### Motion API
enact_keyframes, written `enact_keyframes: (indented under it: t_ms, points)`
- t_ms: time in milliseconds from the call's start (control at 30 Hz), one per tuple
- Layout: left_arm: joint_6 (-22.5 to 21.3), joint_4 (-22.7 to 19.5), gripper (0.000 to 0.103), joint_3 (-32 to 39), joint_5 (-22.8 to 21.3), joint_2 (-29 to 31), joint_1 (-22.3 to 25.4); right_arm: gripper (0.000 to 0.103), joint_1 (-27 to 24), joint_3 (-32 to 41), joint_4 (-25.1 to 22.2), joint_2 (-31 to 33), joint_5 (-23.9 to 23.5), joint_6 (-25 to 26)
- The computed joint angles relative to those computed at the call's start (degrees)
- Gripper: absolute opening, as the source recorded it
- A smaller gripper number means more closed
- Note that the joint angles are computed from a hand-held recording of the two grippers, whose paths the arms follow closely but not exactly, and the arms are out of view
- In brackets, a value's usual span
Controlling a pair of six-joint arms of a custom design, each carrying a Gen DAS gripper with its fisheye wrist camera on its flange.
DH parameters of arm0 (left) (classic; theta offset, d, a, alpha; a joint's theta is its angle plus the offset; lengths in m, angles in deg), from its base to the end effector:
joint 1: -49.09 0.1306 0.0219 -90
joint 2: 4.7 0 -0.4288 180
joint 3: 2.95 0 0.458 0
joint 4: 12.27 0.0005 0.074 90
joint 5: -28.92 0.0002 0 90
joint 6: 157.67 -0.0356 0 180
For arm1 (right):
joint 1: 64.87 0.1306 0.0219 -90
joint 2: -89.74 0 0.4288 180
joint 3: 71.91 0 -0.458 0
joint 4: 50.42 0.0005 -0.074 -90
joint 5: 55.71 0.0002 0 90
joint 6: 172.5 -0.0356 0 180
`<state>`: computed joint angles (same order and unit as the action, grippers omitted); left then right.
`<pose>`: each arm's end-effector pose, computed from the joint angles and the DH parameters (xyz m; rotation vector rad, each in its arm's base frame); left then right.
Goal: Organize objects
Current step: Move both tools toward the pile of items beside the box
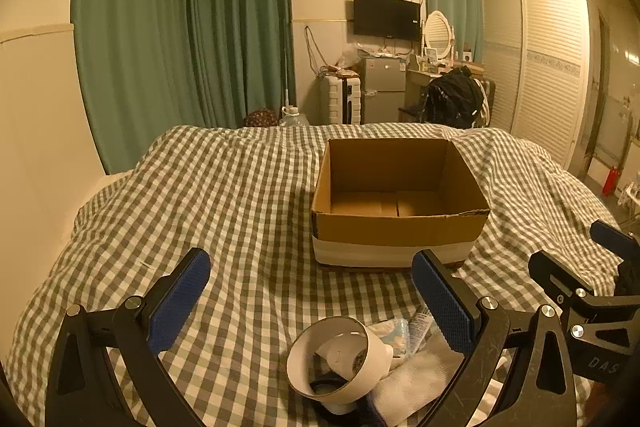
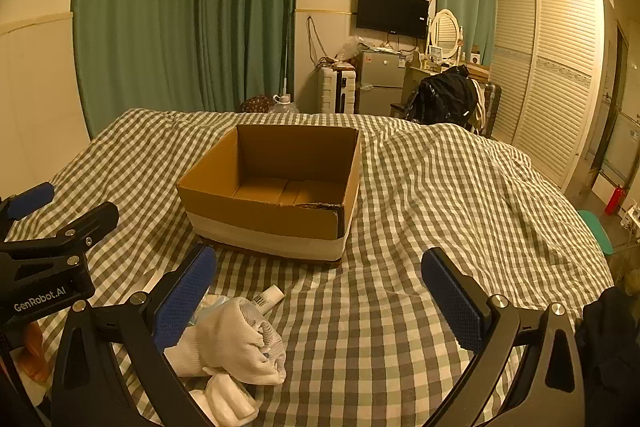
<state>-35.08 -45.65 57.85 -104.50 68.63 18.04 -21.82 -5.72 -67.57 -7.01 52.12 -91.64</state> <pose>0.3682 -0.1937 0.3702 -0.3674 2.0989 0.2625 0.3720 0.3319 0.3612 -0.4529 2.0935 0.1963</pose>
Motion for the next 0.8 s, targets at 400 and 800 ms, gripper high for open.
enact_keyframes:
  t_ms: [400,800]
  points:
    - [0.0,-0.4,0.103,0.2,-0.7,0.2,-0.2,0.103,0.0,0.0,0.1,0.2,-0.8,0.4]
    - [0.1,-0.7,0.103,0.0,-1.3,0.4,-0.1,0.103,0.0,0.0,0.2,0.5,-1.3,0.4]
